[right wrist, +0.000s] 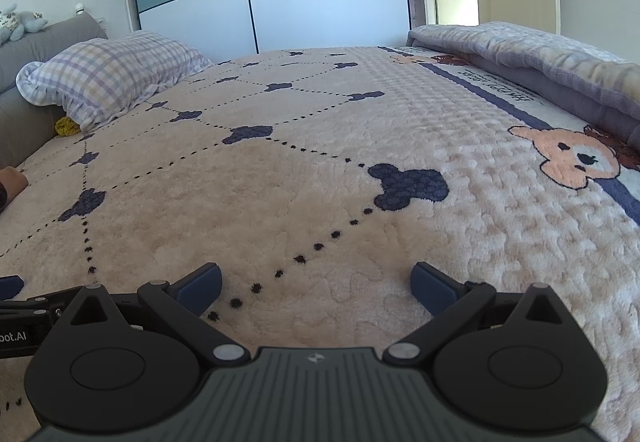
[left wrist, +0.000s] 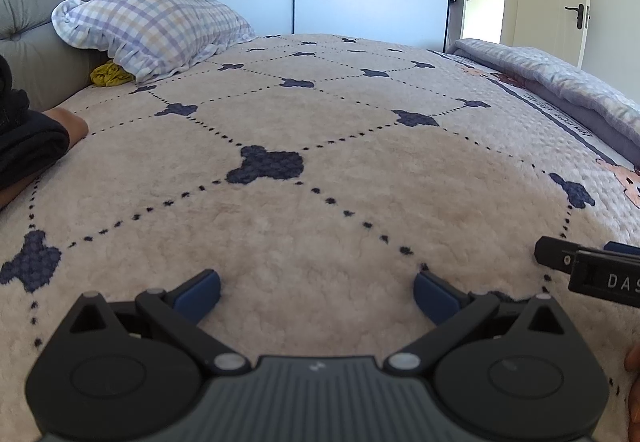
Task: Fold clothes
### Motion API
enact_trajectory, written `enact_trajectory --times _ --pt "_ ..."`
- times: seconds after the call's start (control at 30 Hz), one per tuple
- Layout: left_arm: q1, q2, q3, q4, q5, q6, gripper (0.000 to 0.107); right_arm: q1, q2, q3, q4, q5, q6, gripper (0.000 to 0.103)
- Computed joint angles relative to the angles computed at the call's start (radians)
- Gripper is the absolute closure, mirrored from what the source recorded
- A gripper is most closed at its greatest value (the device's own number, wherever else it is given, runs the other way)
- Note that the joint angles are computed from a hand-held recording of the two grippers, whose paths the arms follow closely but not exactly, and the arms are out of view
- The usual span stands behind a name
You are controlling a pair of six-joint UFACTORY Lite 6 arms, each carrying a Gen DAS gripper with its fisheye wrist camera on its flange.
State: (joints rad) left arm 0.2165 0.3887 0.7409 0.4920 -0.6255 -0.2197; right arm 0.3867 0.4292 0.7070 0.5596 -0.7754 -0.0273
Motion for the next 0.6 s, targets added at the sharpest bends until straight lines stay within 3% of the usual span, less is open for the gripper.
enact_trajectory --times 0.6 --pt "0.006 -0.008 0.002 0.027 0.021 -0.026 0.004 -0.003 0.0 -0.007 -0.017 -0.013 0.034 0.0"
